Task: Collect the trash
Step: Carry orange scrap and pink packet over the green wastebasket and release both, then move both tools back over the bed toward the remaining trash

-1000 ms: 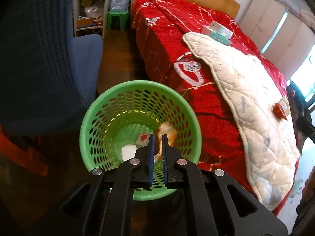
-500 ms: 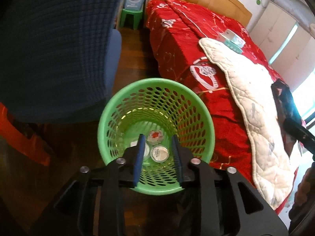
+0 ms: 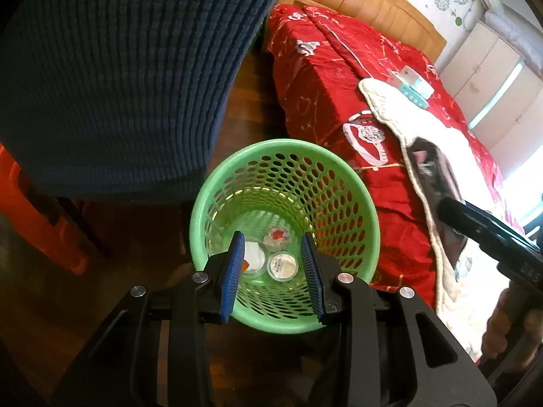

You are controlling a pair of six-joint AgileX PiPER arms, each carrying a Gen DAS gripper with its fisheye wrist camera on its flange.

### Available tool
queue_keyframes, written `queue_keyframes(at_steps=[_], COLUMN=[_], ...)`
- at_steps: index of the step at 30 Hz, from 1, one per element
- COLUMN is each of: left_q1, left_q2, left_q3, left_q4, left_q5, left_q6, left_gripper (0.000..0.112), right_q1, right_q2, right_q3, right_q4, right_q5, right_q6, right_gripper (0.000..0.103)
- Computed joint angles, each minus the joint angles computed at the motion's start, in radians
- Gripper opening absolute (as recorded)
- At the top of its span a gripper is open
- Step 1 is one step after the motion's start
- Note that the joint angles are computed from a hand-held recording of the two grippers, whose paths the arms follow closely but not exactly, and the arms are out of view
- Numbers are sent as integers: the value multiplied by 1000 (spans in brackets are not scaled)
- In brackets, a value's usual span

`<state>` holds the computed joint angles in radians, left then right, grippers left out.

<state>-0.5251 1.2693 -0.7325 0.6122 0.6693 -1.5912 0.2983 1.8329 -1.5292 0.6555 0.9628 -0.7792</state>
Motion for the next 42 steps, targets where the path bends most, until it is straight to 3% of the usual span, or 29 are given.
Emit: queue_keyframes(at_steps=[9, 21, 42], left_q1=[1, -20, -93], left_q2=[23, 76, 328], left_q3=[-13, -92, -401], left_q4=[-6, -15, -128], left_q5=[-23, -7, 2], left_q6=[4, 41, 257], left_gripper=[40, 47, 53], right_q1=[2, -81, -523], right_q2=[28, -7, -11], right_q3=[-20, 18, -2], right_q4=[32, 63, 48], right_q5=[6, 21, 66], right_q6=[9, -32, -90], right_gripper=[75, 79, 81])
